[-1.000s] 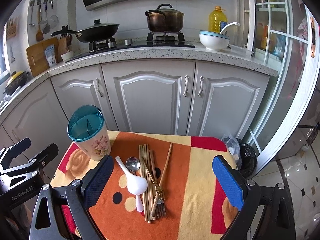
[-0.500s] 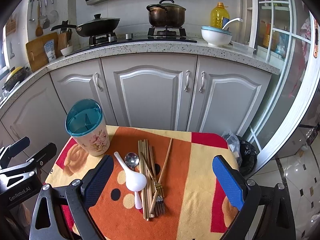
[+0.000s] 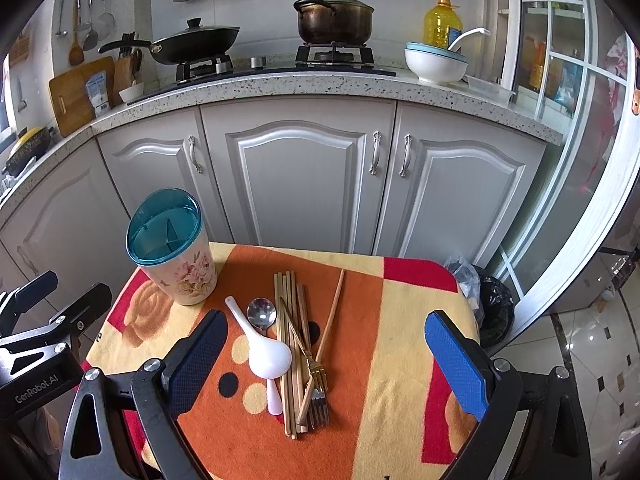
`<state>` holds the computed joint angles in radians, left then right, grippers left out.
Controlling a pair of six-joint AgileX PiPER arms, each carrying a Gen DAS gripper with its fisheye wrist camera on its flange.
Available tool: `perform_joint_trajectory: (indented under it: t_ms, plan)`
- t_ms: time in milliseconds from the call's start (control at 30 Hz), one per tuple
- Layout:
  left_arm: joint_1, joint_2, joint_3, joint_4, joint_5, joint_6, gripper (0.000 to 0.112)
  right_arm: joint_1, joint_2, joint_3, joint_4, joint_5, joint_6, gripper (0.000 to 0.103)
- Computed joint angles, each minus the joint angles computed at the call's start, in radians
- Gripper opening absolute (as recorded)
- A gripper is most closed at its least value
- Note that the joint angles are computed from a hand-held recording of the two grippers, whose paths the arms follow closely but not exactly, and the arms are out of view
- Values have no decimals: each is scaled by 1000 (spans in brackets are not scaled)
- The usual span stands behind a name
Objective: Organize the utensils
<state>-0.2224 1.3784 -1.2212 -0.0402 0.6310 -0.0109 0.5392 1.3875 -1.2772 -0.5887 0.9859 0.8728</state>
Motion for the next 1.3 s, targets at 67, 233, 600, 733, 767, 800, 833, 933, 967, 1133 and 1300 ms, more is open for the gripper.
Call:
perform_joint_trajectory:
  t_ms: [67,233,600,733,767,800,833,933,967,1133,1300]
  plan:
    - [0,2,-1,-3,-2,2,98,1,1,-2,-3,1,2,99]
    - [-1,1,0,-3,-3,0,98,-1,-3,0,0,0,6,99]
    - [-6,5,-1,-13,-8,0,98,-14,-7,9,12,-6,-6,99]
    - [-4,15,-8,-16,-2,3,98,-23,-6,12,21,-9,-13,99]
    - [-4,17,-8,-16,-2,2,98,-24,-5,12,21,-8,-13,99]
    - [-3,17,-7,-16,-3,2,98,-27,-3,10,23,-8,-16,99]
    - [-4,19,-7,-13,-3,-1,98,-27,-1,11,23,-9,-16,99]
    - [-5,27,-9,-5,-2,-8,98,-31,4,11,28,-11,-22,99]
    - [-5,29,-9,-4,-2,-10,98,-32,6,12,30,-13,-25,99]
    - [-1,50,-15,-6,7,-17,98,-50,15,16,52,-29,-45,99]
    - [-9,66,-24,13,7,-37,98,-72,21,20,70,-40,-62,99]
